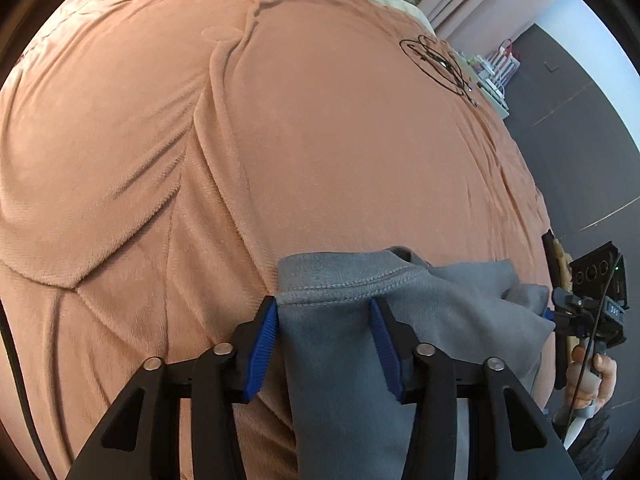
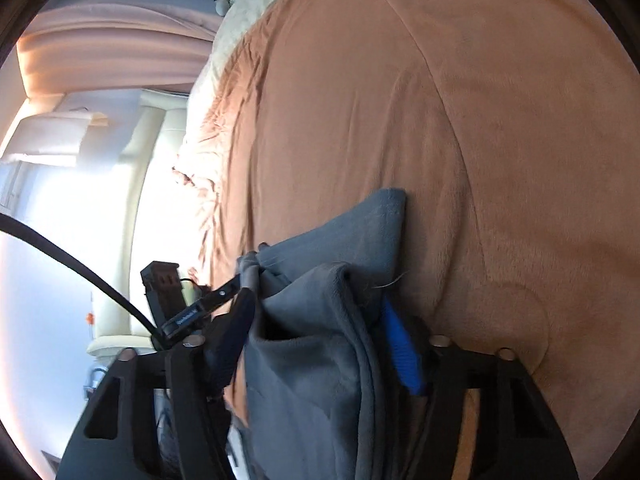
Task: Fold small clothes
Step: 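Grasp the shirt edge with the left gripper while the right gripper releases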
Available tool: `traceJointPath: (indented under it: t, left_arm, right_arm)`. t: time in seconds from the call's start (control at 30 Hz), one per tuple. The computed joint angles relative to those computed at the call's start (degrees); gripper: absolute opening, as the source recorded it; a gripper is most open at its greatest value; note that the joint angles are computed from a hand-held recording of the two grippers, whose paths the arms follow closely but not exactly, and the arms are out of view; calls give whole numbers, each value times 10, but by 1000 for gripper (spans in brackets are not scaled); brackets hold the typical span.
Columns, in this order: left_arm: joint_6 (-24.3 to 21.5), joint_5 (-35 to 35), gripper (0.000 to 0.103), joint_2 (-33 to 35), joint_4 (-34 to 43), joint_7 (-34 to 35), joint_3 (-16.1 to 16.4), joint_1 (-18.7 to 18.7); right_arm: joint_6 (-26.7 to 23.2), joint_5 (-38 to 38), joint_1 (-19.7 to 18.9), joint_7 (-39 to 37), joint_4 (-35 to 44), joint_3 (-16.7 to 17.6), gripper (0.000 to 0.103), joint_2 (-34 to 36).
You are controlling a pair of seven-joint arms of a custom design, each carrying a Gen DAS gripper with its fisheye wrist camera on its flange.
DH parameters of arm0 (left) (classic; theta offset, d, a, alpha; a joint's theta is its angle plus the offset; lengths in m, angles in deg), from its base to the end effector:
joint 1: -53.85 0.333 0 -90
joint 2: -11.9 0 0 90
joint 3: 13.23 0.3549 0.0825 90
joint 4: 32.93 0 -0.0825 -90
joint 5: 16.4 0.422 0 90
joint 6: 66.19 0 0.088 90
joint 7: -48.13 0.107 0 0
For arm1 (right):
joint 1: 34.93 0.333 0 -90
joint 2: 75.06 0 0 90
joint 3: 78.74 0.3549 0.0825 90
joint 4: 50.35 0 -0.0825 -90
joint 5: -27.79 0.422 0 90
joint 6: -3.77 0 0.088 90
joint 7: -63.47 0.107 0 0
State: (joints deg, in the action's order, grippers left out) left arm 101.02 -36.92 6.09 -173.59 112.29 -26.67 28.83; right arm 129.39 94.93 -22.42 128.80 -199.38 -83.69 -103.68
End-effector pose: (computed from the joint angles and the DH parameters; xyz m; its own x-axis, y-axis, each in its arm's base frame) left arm 0.4298 -0.3151 0.4082 0.0118 -0.9075 0.4198 -0.9210 -0.1734 -0.3490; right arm 0.4086 0.0865 0.4625 -0.0068 -0.5495 -0.8355 -0.9735 0.1945 -0.1201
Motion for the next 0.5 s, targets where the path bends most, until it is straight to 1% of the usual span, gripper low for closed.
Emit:
traceJointPath:
  t: [0.03, 0.07, 0.13, 0.2, 0.27, 0.33, 0.37, 0.43, 0.5]
  left_arm:
    - [-1, 7, 41, 1, 0, -5, -1, 2]
    - [-1, 12, 38, 1, 1, -9, -2, 4]
    - [-1, 25, 32, 1, 0, -18, -3, 7]
    - [4, 25, 18, -4, -4, -18, -2, 6]
    - [10, 7, 15, -12, -11, -2, 5, -2]
    - [19, -13, 15, -19, -18, 19, 14, -11]
    - [21, -26, 14, -22, -21, 31, 20, -17]
    - [30, -88, 14, -26, -25, 79, 42, -41]
    - [36, -133, 14, -27, -26, 114, 53, -54]
  right_arm:
    - [4, -16, -2, 8, 5, 6, 39, -1]
    - [12, -40, -5, 26, 13, 18, 35, 0]
    - [31, -92, -8, 55, 29, 36, 16, 2]
    - [46, -121, -4, 69, 36, 40, 6, -4]
    - [58, -139, 4, 73, 39, 42, 4, -17]
    - [71, -159, 15, 72, 43, 47, 4, -31]
    - [78, -160, 23, 60, 40, 44, 4, -40]
    - [98, -151, 42, 30, 35, 38, 3, -60]
    - [121, -149, 49, 20, 24, 37, 3, -74]
